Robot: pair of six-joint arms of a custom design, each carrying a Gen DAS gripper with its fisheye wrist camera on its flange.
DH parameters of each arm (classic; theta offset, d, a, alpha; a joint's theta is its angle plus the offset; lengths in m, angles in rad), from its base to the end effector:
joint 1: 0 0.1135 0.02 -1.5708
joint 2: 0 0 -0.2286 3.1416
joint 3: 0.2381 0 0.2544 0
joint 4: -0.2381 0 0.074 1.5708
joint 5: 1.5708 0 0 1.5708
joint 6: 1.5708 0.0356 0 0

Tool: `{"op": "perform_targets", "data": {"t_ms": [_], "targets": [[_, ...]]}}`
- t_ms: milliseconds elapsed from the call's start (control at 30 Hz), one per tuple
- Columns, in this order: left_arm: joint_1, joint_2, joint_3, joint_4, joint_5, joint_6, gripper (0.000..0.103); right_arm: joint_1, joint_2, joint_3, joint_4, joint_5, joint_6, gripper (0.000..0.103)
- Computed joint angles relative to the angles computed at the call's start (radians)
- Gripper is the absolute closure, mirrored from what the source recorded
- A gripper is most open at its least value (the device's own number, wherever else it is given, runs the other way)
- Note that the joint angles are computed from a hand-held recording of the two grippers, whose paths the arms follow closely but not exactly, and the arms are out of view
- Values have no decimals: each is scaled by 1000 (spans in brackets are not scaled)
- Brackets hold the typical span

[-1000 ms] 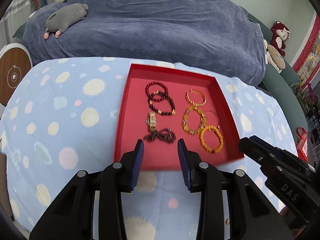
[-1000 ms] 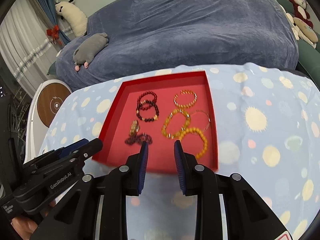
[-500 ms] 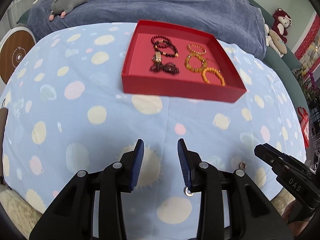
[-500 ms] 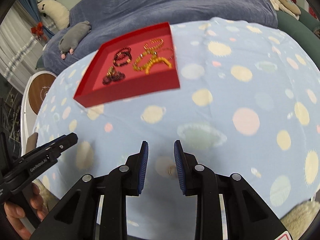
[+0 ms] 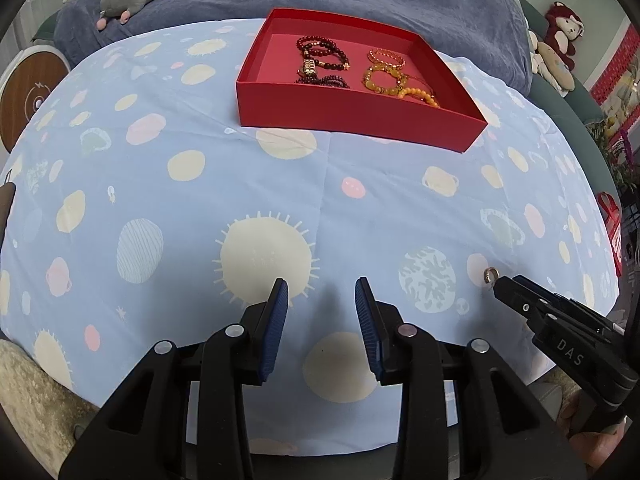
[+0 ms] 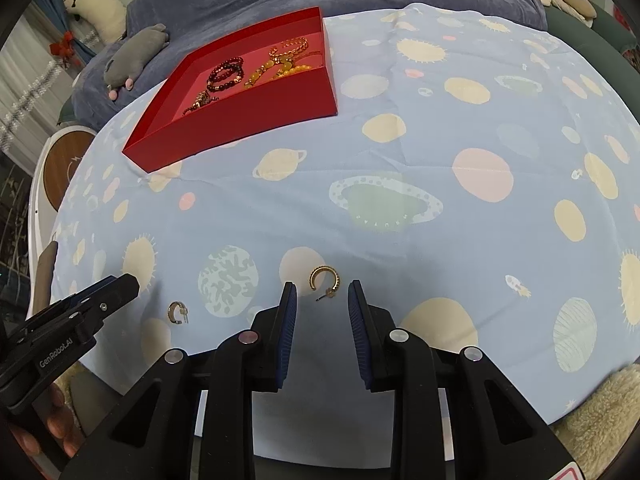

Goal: Organize jewelry
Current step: 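Move both tools back over the two gold hoop earrings, then grasp one gold hoop earring with the right tool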

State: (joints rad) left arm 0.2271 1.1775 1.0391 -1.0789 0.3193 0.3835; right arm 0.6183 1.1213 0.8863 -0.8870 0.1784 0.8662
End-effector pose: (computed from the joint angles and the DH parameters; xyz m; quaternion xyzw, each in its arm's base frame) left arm 0.2196 0.0393 0.2488 0.1038 0.9667 -0.0971 0.2126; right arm 0.1849 0.1238 0.2219 0.1397 0.9612 0.0858 0.2220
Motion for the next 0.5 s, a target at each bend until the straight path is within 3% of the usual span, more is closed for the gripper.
{"op": "perform_targets", "data": {"t_ms": [500], "targets": [[7,-35,-47,-12,-14,15,70,5,-5,-30,18,11,10,76]]}}
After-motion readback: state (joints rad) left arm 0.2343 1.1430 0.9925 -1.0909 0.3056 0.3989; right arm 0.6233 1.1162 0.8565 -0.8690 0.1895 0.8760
